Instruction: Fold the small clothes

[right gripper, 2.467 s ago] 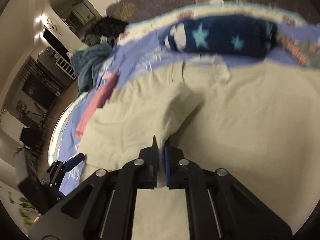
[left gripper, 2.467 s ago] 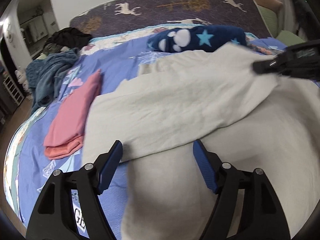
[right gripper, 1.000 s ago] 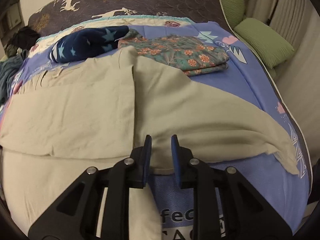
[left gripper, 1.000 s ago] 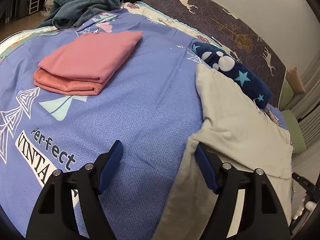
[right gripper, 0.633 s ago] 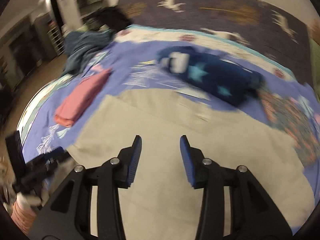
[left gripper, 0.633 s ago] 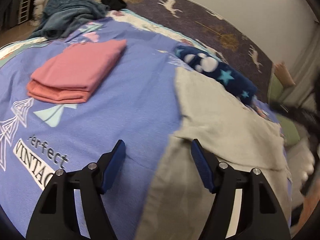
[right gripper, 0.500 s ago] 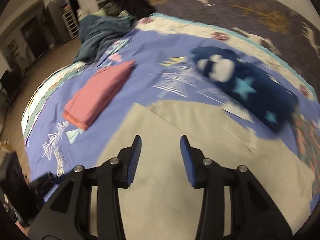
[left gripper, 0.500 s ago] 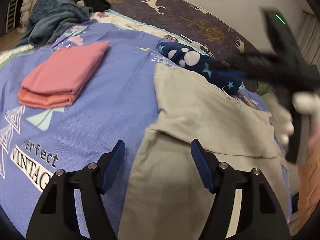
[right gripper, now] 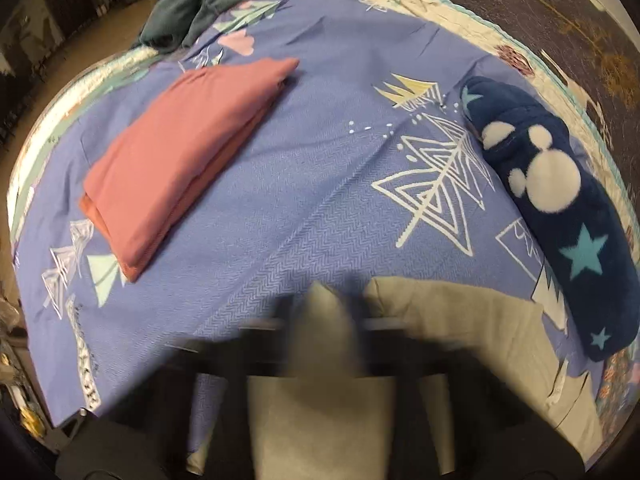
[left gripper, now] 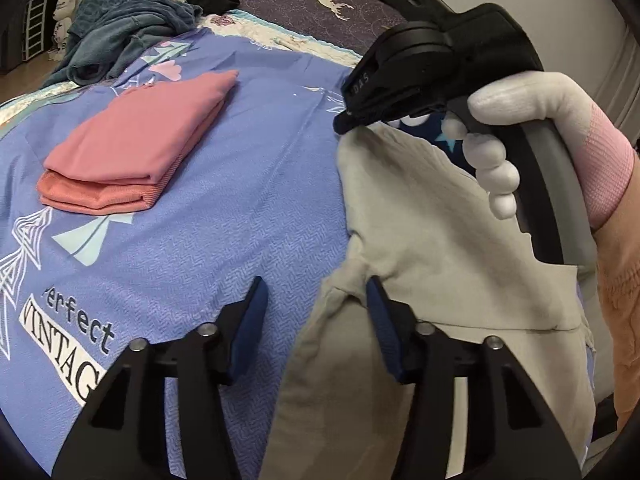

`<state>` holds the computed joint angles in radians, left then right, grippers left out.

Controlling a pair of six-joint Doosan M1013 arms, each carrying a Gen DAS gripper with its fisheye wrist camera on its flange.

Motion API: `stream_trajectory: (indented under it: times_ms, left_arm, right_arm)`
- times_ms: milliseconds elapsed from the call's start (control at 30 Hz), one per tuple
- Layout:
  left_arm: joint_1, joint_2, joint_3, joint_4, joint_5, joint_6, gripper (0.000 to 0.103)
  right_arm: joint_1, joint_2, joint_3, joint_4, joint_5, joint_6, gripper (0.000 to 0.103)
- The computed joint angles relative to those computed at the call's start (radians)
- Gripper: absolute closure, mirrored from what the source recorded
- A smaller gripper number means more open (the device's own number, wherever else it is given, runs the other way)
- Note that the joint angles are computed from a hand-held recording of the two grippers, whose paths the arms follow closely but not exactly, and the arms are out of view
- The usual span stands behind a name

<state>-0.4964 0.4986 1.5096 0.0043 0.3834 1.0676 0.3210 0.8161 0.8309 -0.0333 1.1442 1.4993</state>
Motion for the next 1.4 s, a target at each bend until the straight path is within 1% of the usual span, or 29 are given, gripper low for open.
stream_trajectory:
  times_ms: [33,100,167,233,300,333,400,433,500,567,600,633,667,733,800,833,867,900,933,967,1000,1033,1067,1167,1200,1233,1267,1300,1400]
  left_arm:
    - [-0.002,-0.003,0.004,0.040,-0.006,-0.041,0.068]
    - [-0.009,-0.005,0.006,0.144,-0.002,-0.146,0.079]
    - [-0.014,-0.005,0.005,0.213,0.011,-0.216,0.079]
    - [-0.014,-0.006,0.006,0.225,0.013,-0.231,0.079]
    - [-0.012,-0.003,0.001,0.213,0.020,-0.218,0.079]
    - [-0.012,-0.003,0.001,0.213,0.021,-0.217,0.078]
    - [-0.011,-0.004,0.002,0.209,0.019,-0.216,0.077]
    - [-0.009,-0.006,0.005,0.197,0.014,-0.208,0.077]
    - [-0.004,-0.013,0.018,0.157,-0.009,-0.183,0.077]
    - [0.005,-0.021,0.035,0.099,-0.045,-0.152,0.077]
    - [0.008,-0.033,0.052,0.127,-0.072,-0.200,0.080]
    - [0.011,-0.045,0.067,0.114,-0.098,-0.195,0.080]
    - [0.015,-0.060,0.086,0.052,-0.143,-0.138,0.080]
    - [0.016,-0.083,0.105,-0.181,-0.210,0.102,0.080]
    - [0.005,-0.087,0.082,-0.398,-0.203,0.364,0.080]
    - [-0.002,-0.081,0.058,-0.467,-0.180,0.470,0.080]
    - [-0.008,-0.068,0.029,-0.483,-0.150,0.523,0.079]
    - [-0.015,-0.048,-0.003,-0.447,-0.113,0.524,0.079]
    - [-0.024,-0.017,-0.046,-0.359,-0.065,0.472,0.074]
    - [-0.034,0.015,-0.091,-0.228,0.009,0.368,0.071]
    - [-0.044,0.052,-0.136,-0.111,0.090,0.253,0.070]
    - [-0.051,0.080,-0.150,-0.046,0.119,0.182,0.070]
    - [-0.054,0.080,-0.147,-0.022,0.095,0.163,0.069]
    - [-0.064,0.082,-0.156,0.049,0.114,0.115,0.068]
    - [-0.066,0.083,-0.157,0.051,0.117,0.122,0.064]
    - [-0.070,0.084,-0.163,0.064,0.129,0.120,0.062]
    - [-0.075,0.086,-0.168,0.096,0.138,0.103,0.062]
    - [-0.082,0.088,-0.172,0.139,0.148,0.078,0.061]
    - [-0.089,0.089,-0.173,0.200,0.159,0.041,0.061]
  right_arm:
    - [0.004,-0.007,0.013,-0.007,-0.038,0.006,0.102]
    - [-0.001,-0.024,0.041,0.023,-0.119,0.042,0.102]
    - [-0.017,-0.022,0.043,0.101,-0.151,0.046,0.102]
    - [-0.026,-0.020,0.057,0.145,-0.181,0.042,0.102]
    - [-0.038,-0.040,0.113,0.203,-0.271,0.022,0.102]
    - [-0.042,-0.052,0.136,0.208,-0.305,0.031,0.099]
    - [-0.056,-0.076,0.163,0.223,-0.318,0.067,0.093]
    - [-0.060,-0.097,0.190,0.222,-0.340,0.084,0.088]
    - [-0.074,-0.166,0.278,0.232,-0.396,0.075,0.084]
    - [-0.099,-0.252,0.399,0.312,-0.443,-0.024,0.084]
    - [-0.112,-0.297,0.469,0.357,-0.467,-0.078,0.082]
    - [-0.122,-0.331,0.522,0.382,-0.487,-0.104,0.078]
    - [-0.139,-0.386,0.609,0.414,-0.513,-0.126,0.076]
    - [-0.168,-0.454,0.721,0.466,-0.540,-0.145,0.075]
    - [-0.206,-0.504,0.815,0.498,-0.553,-0.106,0.071]
    - [-0.214,-0.515,0.845,0.451,-0.560,-0.020,0.067]
    - [-0.238,-0.507,0.867,0.432,-0.532,0.037,0.069]
    - [-0.249,-0.503,0.889,0.465,-0.552,0.041,0.084]
    - [-0.261,-0.516,0.926,0.551,-0.625,-0.007,0.089]
    - [-0.271,-0.519,0.944,0.634,-0.649,-0.075,0.090]
    - [-0.274,-0.520,0.948,0.665,-0.649,-0.095,0.090]
    - [-0.270,-0.520,0.947,0.651,-0.659,-0.081,0.090]
    - [-0.262,-0.520,0.943,0.604,-0.667,-0.047,0.090]
    - [-0.232,-0.524,0.943,0.454,-0.704,0.054,0.090]
    - [-0.222,-0.526,0.944,0.370,-0.713,0.100,0.090]
    - [-0.214,-0.526,0.941,0.323,-0.714,0.127,0.089]
    - [-0.212,-0.528,0.943,0.325,-0.723,0.119,0.089]
    - [-0.224,-0.537,0.954,0.380,-0.719,0.072,0.089]
    - [-0.287,-0.600,1.029,0.744,-0.737,-0.166,0.089]
